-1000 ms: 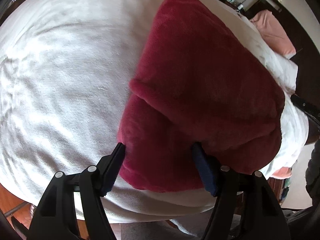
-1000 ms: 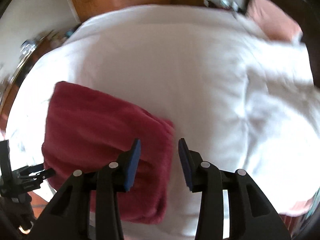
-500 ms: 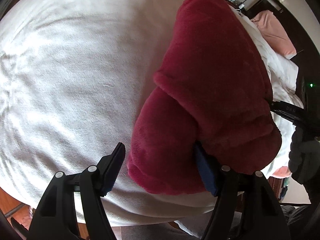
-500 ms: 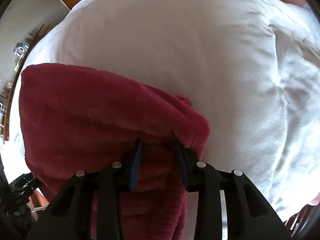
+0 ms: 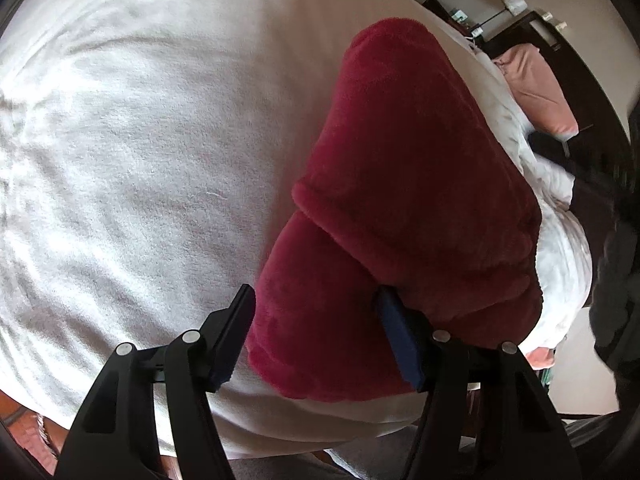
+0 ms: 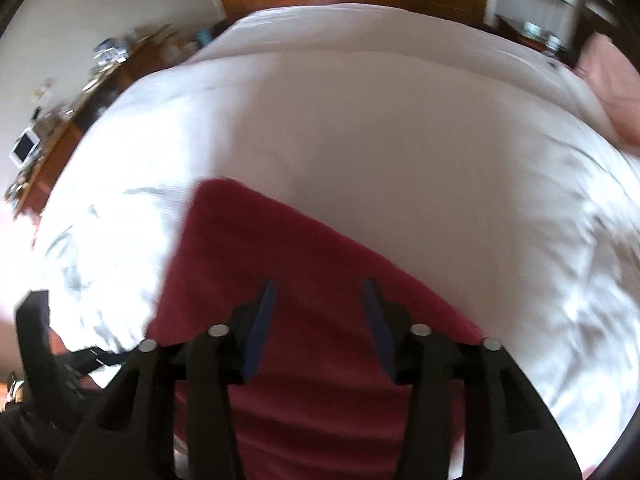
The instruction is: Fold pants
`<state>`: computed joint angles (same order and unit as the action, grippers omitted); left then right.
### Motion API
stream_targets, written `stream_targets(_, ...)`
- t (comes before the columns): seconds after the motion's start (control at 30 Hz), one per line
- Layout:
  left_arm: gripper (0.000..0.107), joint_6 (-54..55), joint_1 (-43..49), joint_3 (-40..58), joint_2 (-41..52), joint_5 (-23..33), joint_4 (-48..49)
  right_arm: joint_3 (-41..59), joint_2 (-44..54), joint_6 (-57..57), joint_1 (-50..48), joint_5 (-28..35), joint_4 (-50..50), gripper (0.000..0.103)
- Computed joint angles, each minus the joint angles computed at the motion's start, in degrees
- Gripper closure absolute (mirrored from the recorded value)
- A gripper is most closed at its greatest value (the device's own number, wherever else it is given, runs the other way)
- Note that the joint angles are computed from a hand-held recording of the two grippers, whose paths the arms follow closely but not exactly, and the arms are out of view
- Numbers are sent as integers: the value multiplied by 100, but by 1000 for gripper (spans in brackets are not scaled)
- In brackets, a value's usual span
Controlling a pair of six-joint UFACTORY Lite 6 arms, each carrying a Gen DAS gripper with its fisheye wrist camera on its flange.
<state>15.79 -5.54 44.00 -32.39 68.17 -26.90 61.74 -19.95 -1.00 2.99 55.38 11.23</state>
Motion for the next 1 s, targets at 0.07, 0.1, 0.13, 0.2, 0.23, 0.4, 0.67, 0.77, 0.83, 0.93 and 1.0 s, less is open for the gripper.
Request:
stream_targets(0.07, 44, 32, -26, 170, 170, 8, 12, 285, 450, 163, 425, -295, 103, 22)
stream_targets(0.1, 44, 128, 78, 176, 181, 74, -30, 529, 827, 310, 692, -508, 42, 15)
stream_targets(0.13, 44, 233, 195, 173, 189, 137, -66, 717, 1098, 285, 823, -602, 81, 15)
stream_targets(0.2, 44, 404, 345, 203, 273, 176, -134, 1114, 1671, 677, 1281, -736, -230, 16)
stream_targets(0.23, 44, 577, 516, 209, 311, 240, -177, 1346, 2018, 737, 1404, -767, -313, 22)
stream_targets(0.4, 48, 999, 837, 206, 468, 450, -339, 1860, 3055, 1163, 1607, -762, -944, 88)
stream_targets(0.67, 71, 1351, 859, 87, 416, 581, -296, 1942, 3750, 2156, 1753, -1125, -1690, 98)
stream_targets(0.77, 71, 1485, 945, 160, 477, 741, -242, 2482, 4427, 2349, 1779, -988, -2008, 103)
stream_targets(0.83, 71, 1520, 992, 108, 405, 865, -179, 2650, 4774, 2144, 1560, -951, -1812, 103)
stream_targets(0.93, 68, 1566, 1255, 182, 447, 979, -176, 2368, 4546, 1654, 1168, -1171, -1184, 102)
stream_targets(1.0, 68, 1563, 1378, 302, 512, 971, -178, 2023, 4098, 1478, 939, -1309, -898, 91)
